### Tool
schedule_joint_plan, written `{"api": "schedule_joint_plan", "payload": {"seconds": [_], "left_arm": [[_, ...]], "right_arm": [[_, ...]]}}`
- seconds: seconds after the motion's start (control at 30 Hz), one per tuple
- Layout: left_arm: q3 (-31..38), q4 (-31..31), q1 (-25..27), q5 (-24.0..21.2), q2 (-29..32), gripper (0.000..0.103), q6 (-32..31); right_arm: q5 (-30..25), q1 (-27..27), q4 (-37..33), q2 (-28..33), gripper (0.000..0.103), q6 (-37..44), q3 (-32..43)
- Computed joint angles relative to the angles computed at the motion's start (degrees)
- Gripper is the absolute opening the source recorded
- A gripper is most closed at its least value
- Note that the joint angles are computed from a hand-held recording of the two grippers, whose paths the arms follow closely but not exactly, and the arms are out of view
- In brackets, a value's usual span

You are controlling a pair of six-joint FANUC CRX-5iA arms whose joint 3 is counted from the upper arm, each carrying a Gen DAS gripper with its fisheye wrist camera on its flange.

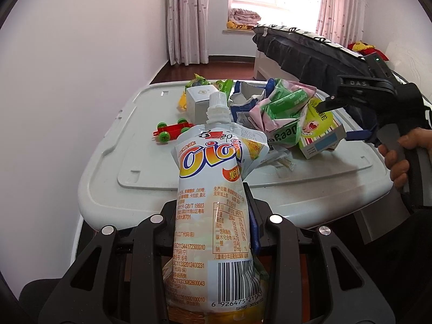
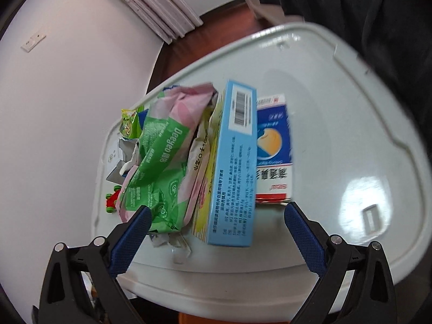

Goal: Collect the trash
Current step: 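Grasp the white Cici drink pouch with the left gripper while the right gripper approaches the blue box, then grasp the blue medicine box with the right gripper and lift it, then drop the pouch and blue box into the orange bin with both grippers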

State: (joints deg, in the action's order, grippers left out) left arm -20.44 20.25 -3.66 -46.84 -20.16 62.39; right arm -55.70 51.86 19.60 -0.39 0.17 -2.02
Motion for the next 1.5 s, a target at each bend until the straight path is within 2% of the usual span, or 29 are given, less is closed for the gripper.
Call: {"api": "schedule_joint_plan", "payload": {"seconds": [0.07, 0.13, 0.23, 0.33, 0.4, 0.5, 0.53, 0.63, 0.87, 1.0, 1.23, 1.37, 1.5], "left_arm": [[0.28, -0.35, -0.26, -0.13, 0.37, 0.035, 0.12], [0.44, -0.13, -0.33, -0.43, 0.72, 0.035, -0.01], [0.57, -0.14, -0.51, -0.54, 1.02, 0.035, -0.08], [0.61, 0.08, -0.54, -0.62, 1.15, 0.035, -0.29], [0.4, 0.45, -0.44, -0.57, 1.03, 0.035, -0.48], [-0.07, 1.96, 0.1, -0.87, 0.99, 0.035, -1.53], [-0.1, 2.21, 0.17, -0.99, 1.03, 0.035, -1.64], [0.16, 2.76, 0.49, -1.91, 1.38, 0.035, -1.63], [0.75, 7.94, 1.72, -5.04, 0.76, 0.035, -3.37], [0.63, 10.85, 2.45, -7.58, -0.86, 0.035, -5.4], [-1.76, 9.02, 3.3, -11.87, -6.12, 0.035, -8.13], [-3.62, 7.11, 3.73, -14.56, -8.48, 0.035, -8.66], [-5.55, 5.79, 4.08, -17.99, -9.97, 0.035, -8.85]], "right_arm": [[1.66, -0.38, -0.72, 0.07, 0.088, 0.1, -0.39], [2.86, -1.08, -2.21, 0.25, 0.053, 0.96, -0.29], [4.97, -2.13, -4.78, 0.16, 0.038, 0.89, -1.14], [8.07, -2.17, -3.32, -1.03, 0.032, -0.79, -3.56], [8.97, -1.32, -0.46, -2.19, 0.031, -2.18, -5.32], [7.27, 1.07, 5.21, -3.99, 0.031, -4.2, -6.58], [5.8, 2.1, 7.76, -4.32, 0.031, -5.31, -6.78], [-5.64, 6.42, 16.74, -4.25, 0.031, -6.34, -4.94], [-12.06, 13.8, 25.77, -8.99, 0.031, -8.54, -6.42], [-14.99, 21.13, 27.18, -9.99, 0.031, -7.28, -5.9], [-21.06, 33.36, 23.69, -7.88, 0.031, -7.38, -5.26], [-22.47, 37.34, 20.37, -7.69, 0.031, -11.27, -6.62], [-20.95, 38.58, 17.03, -8.79, 0.031, -14.4, -8.79]]}}
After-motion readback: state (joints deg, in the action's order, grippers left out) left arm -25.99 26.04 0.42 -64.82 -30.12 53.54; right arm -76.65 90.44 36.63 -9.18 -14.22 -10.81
